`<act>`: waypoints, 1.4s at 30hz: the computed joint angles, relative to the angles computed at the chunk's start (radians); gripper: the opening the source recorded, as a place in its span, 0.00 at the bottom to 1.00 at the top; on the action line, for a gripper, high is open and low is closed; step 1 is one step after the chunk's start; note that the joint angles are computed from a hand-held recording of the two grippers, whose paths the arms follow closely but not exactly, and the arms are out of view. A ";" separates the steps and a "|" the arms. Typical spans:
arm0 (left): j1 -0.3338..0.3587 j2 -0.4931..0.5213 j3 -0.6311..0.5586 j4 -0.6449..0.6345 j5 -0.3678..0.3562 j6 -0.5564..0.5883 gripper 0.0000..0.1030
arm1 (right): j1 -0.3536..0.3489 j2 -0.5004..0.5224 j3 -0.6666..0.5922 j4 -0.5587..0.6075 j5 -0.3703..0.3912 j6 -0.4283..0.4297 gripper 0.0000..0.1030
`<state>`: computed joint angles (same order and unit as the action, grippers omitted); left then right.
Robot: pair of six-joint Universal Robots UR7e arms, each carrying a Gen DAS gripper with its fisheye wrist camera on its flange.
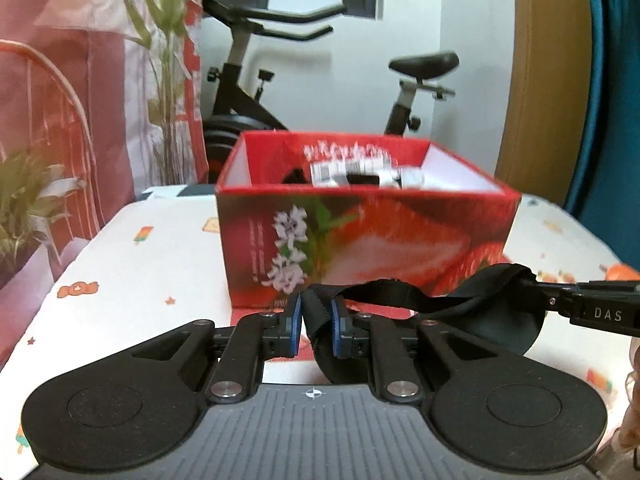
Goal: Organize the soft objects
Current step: 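Lift the eye mask with both grippers over the red box, then open both grippers to release the eye mask into the box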
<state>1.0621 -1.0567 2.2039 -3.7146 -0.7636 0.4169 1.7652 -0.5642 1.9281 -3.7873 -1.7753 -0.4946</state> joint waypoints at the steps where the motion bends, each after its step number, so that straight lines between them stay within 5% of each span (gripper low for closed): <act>1: -0.003 -0.004 0.001 -0.007 0.001 -0.003 0.15 | 0.002 -0.003 0.003 -0.013 0.007 -0.003 0.08; 8: -0.039 -0.040 -0.043 -0.083 -0.031 0.110 0.15 | 0.029 -0.043 -0.003 -0.063 0.063 -0.091 0.08; 14: -0.038 0.014 -0.215 -0.119 -0.070 0.261 0.15 | 0.074 -0.067 -0.145 0.102 0.073 -0.151 0.09; 20: -0.001 0.137 -0.401 -0.100 -0.045 0.369 0.15 | 0.103 0.043 -0.368 0.119 0.019 -0.273 0.09; 23: 0.024 0.177 -0.467 0.008 -0.014 0.331 0.15 | 0.101 0.100 -0.453 0.142 -0.025 -0.309 0.09; 29: 0.074 0.171 -0.526 0.363 -0.031 0.109 0.15 | 0.081 0.137 -0.530 0.324 -0.100 -0.186 0.08; 42: 0.107 0.203 -0.567 0.468 -0.053 0.116 0.16 | 0.077 0.180 -0.637 0.539 -0.208 0.007 0.07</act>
